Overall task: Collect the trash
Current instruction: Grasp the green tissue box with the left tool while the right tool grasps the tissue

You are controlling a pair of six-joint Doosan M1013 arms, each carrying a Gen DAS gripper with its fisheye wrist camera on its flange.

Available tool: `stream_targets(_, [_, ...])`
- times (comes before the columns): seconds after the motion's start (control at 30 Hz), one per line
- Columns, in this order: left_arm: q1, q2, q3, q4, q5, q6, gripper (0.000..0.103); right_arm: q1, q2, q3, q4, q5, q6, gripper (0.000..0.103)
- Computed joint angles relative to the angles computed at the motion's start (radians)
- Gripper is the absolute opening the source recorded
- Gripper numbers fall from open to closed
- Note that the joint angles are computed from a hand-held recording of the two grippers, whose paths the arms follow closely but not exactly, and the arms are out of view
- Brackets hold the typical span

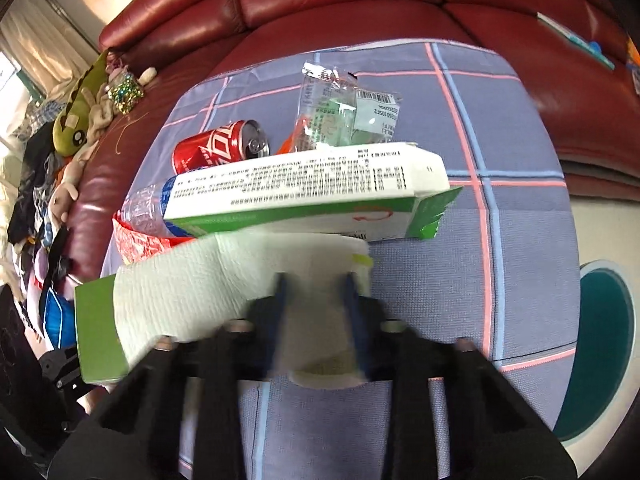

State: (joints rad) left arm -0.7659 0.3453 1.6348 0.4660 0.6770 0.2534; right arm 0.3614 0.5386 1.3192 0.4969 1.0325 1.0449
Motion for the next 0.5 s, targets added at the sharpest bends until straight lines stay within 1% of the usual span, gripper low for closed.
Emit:
stream_targets(0.03, [0.001,0.0,0.001,-0.006,-0.003,0.002,0.015,-0.003,-0.001,0.002,0.002,0.001,0.004,0.005])
stream_targets(0.13, [-0.001,-0.003,0.002,-0.007,-0.009,0.005,0.007,-0.013,-0.01,0.019,0.016,-0.02,-0.002,0.002])
stream_targets(0.23, [-0.007,-0.004,-0.006,0.022,0.02,-0.006,0.004,-0.027,-0.023,0.035,0.028,-0.041,-0.005,0.001])
stream_targets(0.3, [-0.008,-0.012,-0.002,0.037,0.02,-0.028,0.004,-0.036,-0.029,0.04,0.03,-0.05,0.003,0.001])
stream_targets(0.33, [-0.006,-0.015,0.002,0.042,0.015,-0.033,0.004,-0.04,-0.028,0.037,0.035,-0.035,0.001,0.002])
stream_targets(0.37, [-0.004,-0.017,0.005,0.044,0.013,-0.032,0.004,-0.045,-0.022,0.025,0.057,0.015,-0.006,0.004])
stream_targets(0.4, [-0.002,-0.017,0.007,0.042,0.011,-0.029,0.004,-0.046,-0.021,0.022,0.067,0.031,-0.007,0.005])
stream_targets(0.43, [0.0,-0.018,0.012,0.034,-0.003,-0.026,0.004,-0.04,-0.024,0.022,0.061,0.032,-0.018,0.006])
stream_targets(0.47, [0.002,-0.018,0.014,0.028,-0.009,-0.024,0.005,-0.033,-0.026,0.022,0.058,0.031,-0.032,0.009])
stream_targets(0.5, [0.002,-0.019,0.017,0.033,-0.013,-0.032,0.005,-0.029,-0.024,0.018,0.061,0.038,-0.035,0.03])
